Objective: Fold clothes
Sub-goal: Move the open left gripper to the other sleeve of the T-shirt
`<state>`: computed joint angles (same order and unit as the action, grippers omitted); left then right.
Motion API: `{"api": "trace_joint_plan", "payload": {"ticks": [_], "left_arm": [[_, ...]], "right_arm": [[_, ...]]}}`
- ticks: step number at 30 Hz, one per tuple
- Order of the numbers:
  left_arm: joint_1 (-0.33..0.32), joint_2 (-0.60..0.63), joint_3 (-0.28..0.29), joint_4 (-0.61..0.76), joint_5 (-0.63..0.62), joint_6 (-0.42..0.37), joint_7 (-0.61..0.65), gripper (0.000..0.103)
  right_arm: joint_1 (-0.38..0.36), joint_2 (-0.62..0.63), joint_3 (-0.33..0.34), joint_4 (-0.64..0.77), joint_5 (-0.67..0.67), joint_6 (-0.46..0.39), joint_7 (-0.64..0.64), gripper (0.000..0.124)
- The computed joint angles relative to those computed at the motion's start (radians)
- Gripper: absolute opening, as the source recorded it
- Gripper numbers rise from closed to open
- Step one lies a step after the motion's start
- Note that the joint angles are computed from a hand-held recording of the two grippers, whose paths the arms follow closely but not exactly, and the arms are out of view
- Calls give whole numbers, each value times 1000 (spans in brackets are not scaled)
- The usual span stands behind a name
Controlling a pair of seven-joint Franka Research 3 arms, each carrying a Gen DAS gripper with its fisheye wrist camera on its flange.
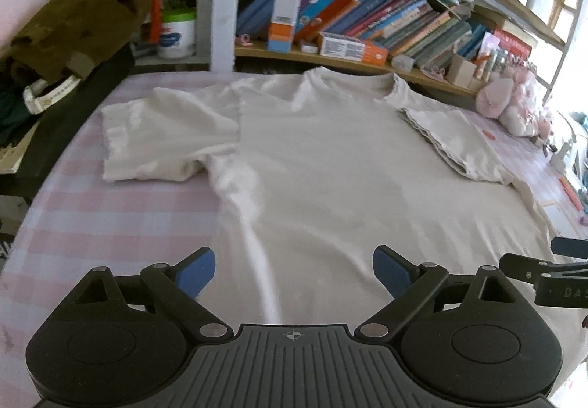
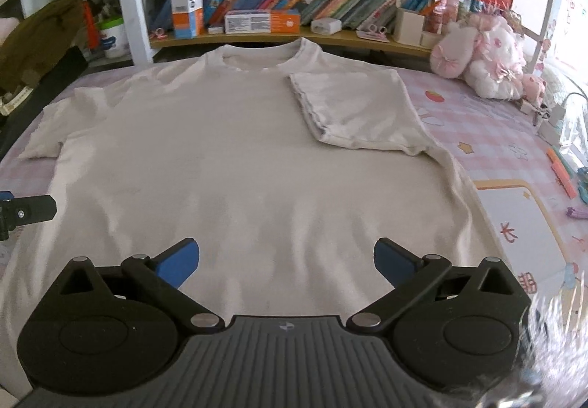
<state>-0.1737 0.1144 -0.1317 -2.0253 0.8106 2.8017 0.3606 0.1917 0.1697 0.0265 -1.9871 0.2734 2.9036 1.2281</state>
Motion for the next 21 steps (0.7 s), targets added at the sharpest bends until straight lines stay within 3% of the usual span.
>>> {"api": "trace_joint_plan", "payload": {"ticks": [5, 16, 18, 21], "left_arm": [[25, -30, 17, -38, 24, 17, -34, 95], [95, -16, 53, -35, 116, 47, -229, 92], [101, 5, 64, -15, 134, 42, -259, 89], [107, 36, 78, 19, 137, 21, -288, 73]], "right_arm": [[8, 7, 36, 17, 49, -1, -62, 103], [42, 41, 37, 66, 24, -7, -86, 102], [43, 45, 40, 72, 23, -11, -100, 102], [50, 50, 34, 76, 9, -17, -101, 102]]}}
